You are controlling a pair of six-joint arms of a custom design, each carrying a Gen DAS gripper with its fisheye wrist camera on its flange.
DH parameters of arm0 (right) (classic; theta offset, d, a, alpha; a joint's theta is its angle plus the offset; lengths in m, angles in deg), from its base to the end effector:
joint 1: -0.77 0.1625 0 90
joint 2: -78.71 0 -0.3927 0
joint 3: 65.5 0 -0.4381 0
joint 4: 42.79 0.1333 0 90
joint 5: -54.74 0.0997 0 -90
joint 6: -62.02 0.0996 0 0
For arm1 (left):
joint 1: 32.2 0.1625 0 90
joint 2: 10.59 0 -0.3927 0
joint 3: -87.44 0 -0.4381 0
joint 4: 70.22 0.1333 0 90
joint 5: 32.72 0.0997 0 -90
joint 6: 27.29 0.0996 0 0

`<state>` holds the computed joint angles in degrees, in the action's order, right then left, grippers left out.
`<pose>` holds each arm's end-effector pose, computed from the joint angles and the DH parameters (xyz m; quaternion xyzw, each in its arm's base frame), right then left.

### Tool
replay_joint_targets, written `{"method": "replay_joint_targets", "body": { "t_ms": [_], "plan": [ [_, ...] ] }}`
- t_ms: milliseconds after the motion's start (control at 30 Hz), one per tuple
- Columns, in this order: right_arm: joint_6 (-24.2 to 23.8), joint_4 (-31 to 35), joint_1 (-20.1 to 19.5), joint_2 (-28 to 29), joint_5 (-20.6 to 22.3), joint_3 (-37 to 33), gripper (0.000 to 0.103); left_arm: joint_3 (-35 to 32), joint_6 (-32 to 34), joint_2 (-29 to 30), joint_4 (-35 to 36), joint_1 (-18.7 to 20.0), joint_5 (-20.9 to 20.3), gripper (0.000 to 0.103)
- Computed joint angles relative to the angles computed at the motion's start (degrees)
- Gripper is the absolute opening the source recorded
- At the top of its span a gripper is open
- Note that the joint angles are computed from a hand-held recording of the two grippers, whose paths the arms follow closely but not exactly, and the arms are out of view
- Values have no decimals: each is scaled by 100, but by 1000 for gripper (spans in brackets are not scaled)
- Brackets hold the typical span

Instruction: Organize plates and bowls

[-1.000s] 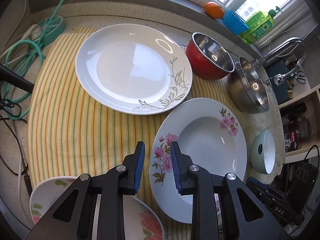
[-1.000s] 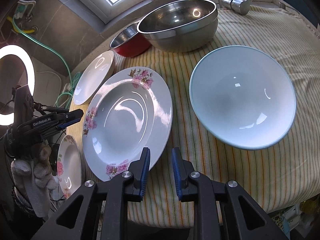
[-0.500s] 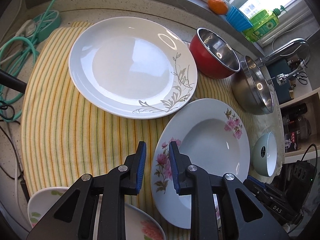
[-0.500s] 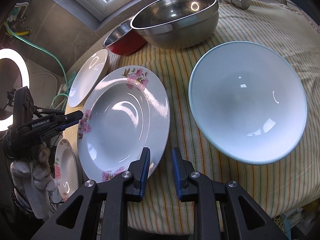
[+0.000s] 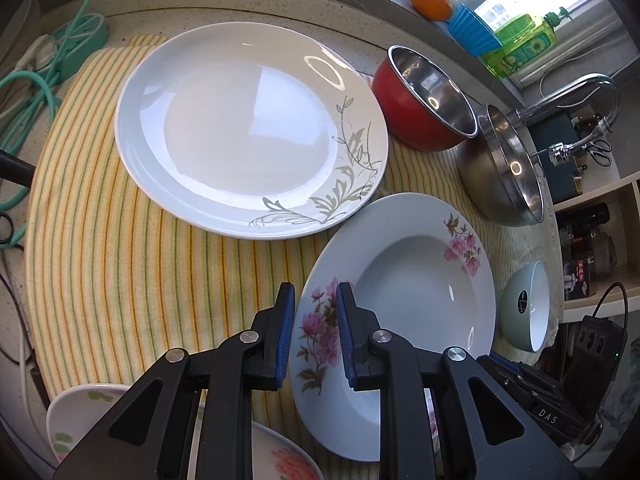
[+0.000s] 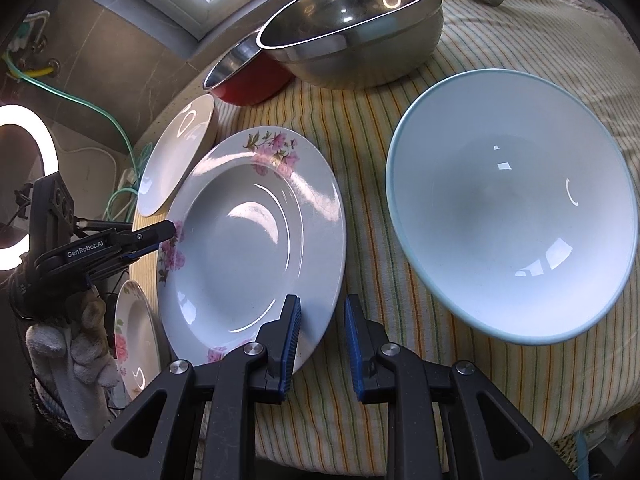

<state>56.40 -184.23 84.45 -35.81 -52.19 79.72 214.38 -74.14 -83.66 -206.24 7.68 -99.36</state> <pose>0.0662 -0.3501 0.2423 -0.0324 -0.9728 0.1620 0.1625 -0.2414 -0.4269 0.0801 0.0417 0.9762 -0.1068 0.1841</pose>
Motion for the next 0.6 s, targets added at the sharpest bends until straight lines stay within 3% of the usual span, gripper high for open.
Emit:
{"method": "replay_joint_targets", "body": {
  "t_ms": [600],
  "plan": [
    [-158, -129, 269, 120, -344, 9, 20, -6, 99, 25, 55, -69, -10, 19]
  ]
}}
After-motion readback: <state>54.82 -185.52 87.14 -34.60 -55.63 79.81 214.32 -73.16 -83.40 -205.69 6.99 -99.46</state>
